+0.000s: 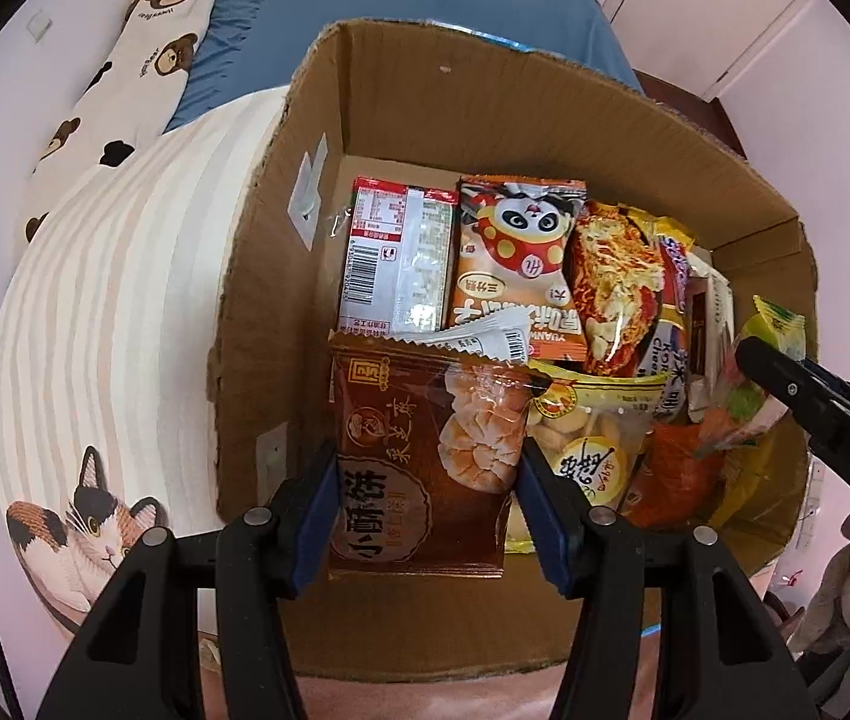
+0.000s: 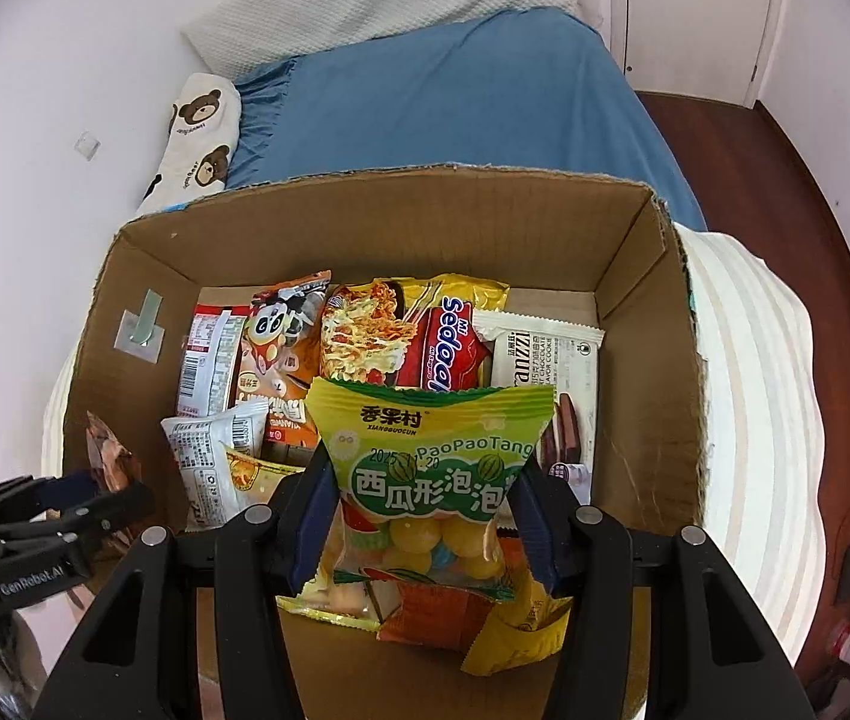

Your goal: Organize snacks

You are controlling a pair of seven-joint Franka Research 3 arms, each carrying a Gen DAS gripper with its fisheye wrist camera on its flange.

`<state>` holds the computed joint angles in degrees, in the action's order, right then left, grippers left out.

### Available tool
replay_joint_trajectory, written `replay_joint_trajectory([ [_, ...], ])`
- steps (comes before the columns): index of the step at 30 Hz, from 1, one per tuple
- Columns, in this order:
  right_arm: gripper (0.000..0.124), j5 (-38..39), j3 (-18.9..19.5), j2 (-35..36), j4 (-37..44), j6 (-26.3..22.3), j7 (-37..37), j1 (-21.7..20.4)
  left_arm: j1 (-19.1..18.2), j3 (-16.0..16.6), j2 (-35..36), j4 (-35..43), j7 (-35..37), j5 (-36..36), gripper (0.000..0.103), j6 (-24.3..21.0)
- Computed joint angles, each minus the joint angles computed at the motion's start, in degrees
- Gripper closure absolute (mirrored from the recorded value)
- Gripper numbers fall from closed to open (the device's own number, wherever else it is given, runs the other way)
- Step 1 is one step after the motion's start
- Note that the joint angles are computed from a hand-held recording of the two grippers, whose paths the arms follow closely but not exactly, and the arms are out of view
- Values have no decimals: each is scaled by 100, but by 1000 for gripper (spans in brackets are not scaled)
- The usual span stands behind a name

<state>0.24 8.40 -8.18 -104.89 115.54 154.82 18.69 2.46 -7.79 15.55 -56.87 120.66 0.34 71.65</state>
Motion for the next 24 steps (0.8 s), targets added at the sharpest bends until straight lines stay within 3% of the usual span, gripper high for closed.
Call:
replay_joint_trajectory([
  [2, 60, 24, -7, 44, 36, -67, 0, -1, -23, -1, -21, -72, -16, 55, 44, 88],
  [4, 39, -97, 9, 89, 118, -199, 34, 2, -40, -3, -104, -220, 4, 105, 23, 258],
  [6, 29, -162, 11, 112, 190, -321, 56, 12, -34, -6, -161, -292, 55, 65, 18, 354],
  [9, 26, -298, 31, 162, 345, -573, 93, 41, -42, 1, -306, -463, 97, 57, 7, 544],
  [20, 22, -923, 255, 124, 762, -1508, 501, 354, 153, 111, -852, -869, 111, -683, 6, 856],
  [24, 22, -1204, 371, 75, 952, -1824, 744, 452, 156, 168, -1250, -1311, 351, -740, 1, 1159],
])
